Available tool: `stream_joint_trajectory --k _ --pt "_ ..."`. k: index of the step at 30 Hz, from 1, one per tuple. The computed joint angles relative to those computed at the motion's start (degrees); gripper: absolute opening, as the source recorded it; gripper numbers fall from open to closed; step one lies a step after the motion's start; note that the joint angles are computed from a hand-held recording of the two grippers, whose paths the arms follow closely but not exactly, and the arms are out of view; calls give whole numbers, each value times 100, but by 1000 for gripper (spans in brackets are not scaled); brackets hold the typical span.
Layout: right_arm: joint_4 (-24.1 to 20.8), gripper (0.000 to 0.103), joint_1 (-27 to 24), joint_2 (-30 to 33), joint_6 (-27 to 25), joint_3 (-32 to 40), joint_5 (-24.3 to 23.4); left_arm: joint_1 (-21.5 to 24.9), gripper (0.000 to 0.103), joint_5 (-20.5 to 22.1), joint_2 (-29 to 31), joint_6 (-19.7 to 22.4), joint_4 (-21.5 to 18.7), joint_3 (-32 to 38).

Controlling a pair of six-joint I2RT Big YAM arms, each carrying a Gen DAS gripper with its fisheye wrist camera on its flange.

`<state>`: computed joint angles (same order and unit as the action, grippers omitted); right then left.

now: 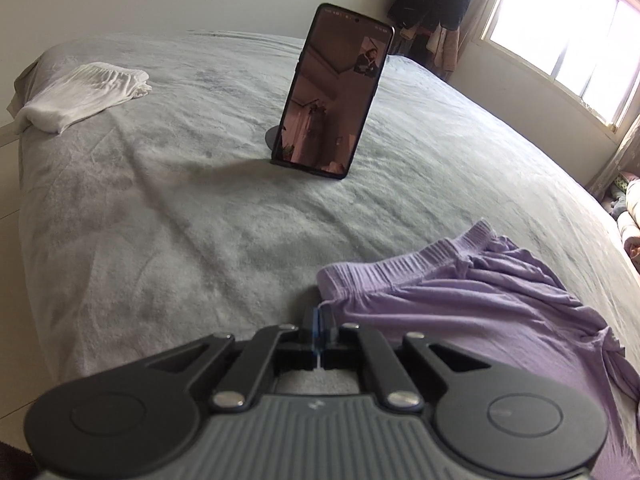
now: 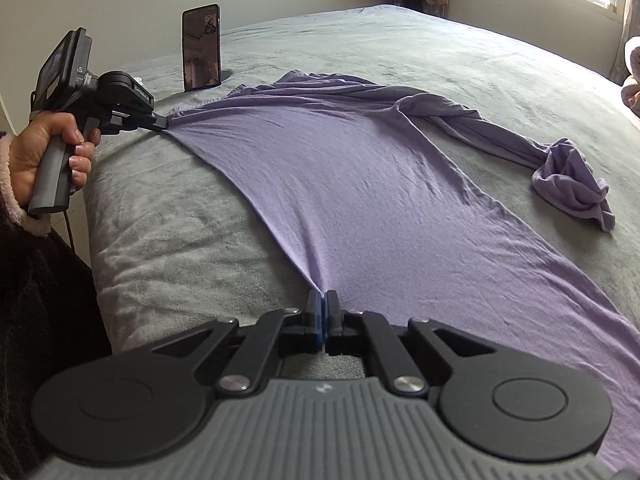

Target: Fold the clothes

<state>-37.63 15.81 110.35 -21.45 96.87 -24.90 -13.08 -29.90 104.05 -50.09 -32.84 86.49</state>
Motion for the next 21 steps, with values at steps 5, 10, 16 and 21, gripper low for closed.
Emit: stream_joint_trajectory --k 5,10,16,21 --pt "-19 18 -25 -26 -18 -21 -133 -1 13 17 -66 -104 -145 57" --pt "-145 39 -90 60 366 186 -417 -14 40 12 -104 -22 -189 209" --pt "-284 39 -120 275 825 668 -555 79 49 780 183 676 -292 959" --pt "-521 39 -149 656 1182 1400 -434 236 48 1416 736 1642 -568 1963"
